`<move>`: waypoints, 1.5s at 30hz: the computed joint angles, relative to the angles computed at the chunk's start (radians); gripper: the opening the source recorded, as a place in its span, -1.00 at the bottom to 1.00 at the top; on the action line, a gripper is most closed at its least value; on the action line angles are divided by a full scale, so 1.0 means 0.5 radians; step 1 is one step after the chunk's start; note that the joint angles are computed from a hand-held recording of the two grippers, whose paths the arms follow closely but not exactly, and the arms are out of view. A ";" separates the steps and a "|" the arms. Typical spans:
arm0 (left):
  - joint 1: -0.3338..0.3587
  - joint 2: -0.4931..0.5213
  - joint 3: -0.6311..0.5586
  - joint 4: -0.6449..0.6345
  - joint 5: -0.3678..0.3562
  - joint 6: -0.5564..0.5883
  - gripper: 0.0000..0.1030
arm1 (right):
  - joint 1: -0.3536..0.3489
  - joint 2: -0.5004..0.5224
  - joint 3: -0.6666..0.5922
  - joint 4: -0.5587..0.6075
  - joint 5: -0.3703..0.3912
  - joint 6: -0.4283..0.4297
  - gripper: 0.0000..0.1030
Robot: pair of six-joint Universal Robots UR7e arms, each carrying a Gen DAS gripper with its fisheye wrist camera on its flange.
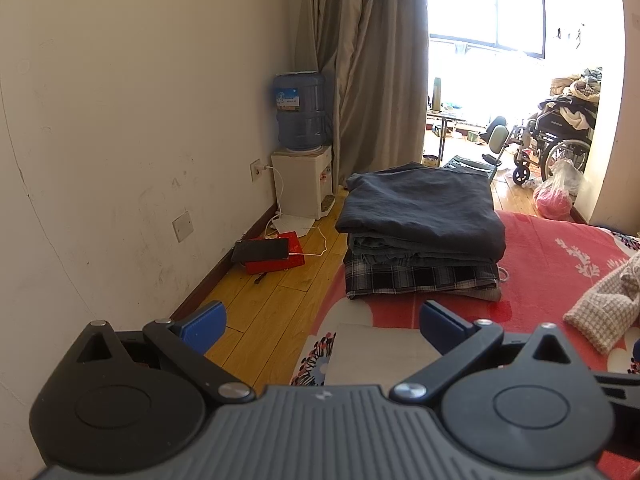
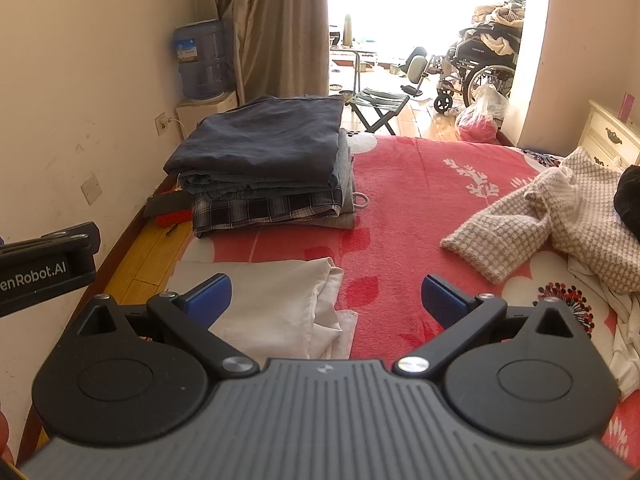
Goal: Fold clothes
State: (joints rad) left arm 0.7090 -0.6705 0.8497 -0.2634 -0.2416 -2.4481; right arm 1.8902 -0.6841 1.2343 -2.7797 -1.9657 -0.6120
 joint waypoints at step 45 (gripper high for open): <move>0.006 -0.005 0.010 -0.005 -0.004 0.001 1.00 | 0.007 0.006 0.001 -0.006 -0.008 -0.013 0.97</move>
State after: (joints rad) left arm 0.7120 -0.6728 0.8548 -0.2659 -0.2437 -2.4478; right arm 1.8938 -0.6812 1.2348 -2.7826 -1.9697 -0.6183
